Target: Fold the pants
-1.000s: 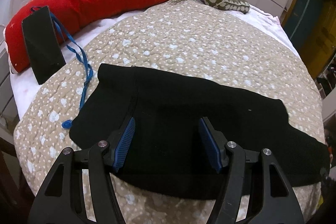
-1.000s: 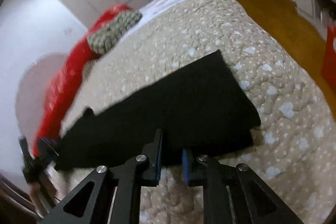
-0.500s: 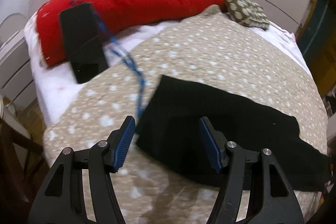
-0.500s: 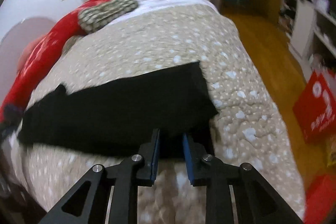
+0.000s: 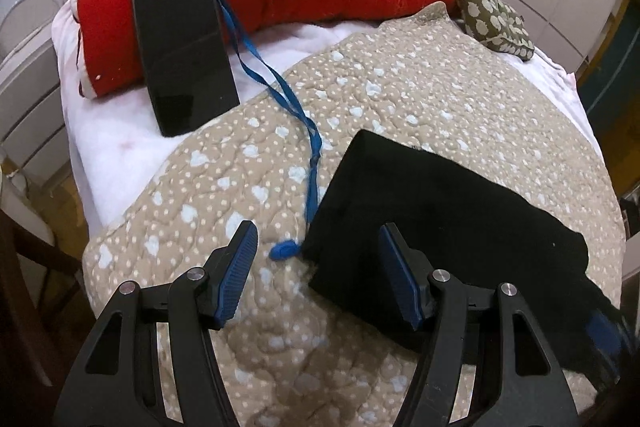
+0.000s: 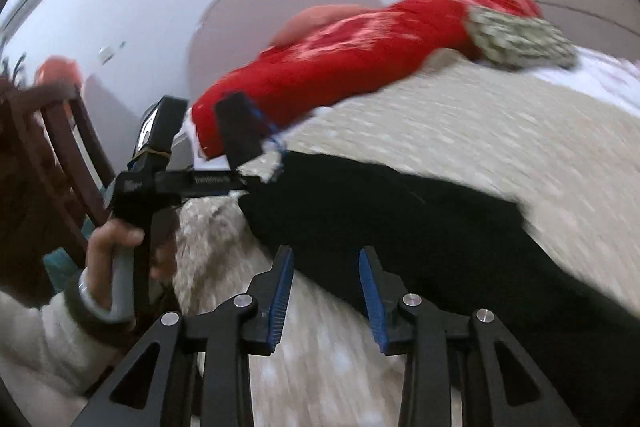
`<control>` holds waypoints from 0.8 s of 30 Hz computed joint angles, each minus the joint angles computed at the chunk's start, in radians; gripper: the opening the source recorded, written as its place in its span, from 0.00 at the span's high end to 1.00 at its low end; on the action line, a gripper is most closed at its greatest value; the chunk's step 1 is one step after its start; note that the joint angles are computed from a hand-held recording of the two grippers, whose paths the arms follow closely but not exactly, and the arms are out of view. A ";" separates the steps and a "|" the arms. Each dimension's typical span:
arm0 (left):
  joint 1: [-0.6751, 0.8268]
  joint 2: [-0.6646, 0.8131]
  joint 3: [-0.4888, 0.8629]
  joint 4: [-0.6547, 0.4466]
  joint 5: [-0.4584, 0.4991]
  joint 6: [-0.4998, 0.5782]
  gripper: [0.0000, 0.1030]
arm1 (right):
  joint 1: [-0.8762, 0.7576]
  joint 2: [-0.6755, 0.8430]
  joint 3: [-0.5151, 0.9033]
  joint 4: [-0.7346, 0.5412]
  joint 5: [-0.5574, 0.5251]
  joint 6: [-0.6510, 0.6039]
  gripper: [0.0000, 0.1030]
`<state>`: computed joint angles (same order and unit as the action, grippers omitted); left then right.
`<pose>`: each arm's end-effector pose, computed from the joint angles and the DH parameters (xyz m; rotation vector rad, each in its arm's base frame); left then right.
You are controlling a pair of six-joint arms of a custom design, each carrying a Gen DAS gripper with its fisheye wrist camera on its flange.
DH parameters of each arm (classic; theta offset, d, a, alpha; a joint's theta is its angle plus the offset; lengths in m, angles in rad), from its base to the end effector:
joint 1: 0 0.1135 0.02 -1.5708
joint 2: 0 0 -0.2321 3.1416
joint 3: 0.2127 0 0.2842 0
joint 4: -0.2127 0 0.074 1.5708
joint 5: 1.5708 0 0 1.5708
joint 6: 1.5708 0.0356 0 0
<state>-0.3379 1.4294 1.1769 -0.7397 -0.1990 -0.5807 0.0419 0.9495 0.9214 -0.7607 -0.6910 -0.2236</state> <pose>0.3144 -0.1030 0.2408 -0.3819 2.5080 -0.1077 0.2346 0.0325 0.2824 -0.6191 2.1526 0.7113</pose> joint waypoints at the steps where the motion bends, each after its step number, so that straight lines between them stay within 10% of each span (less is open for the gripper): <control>1: 0.004 0.001 0.002 0.002 -0.001 0.000 0.39 | 0.089 0.082 0.035 0.073 0.071 0.038 0.66; 10: 0.095 -0.008 -0.028 0.032 0.001 0.047 0.39 | 0.361 0.596 0.382 0.103 0.428 -0.050 0.56; 13: 0.128 0.002 -0.035 0.039 0.023 0.038 0.39 | 0.371 0.634 0.392 0.180 0.455 0.006 0.96; 24: 0.133 -0.026 -0.036 0.045 0.015 0.056 0.39 | 0.327 0.689 0.490 0.205 0.356 0.114 0.98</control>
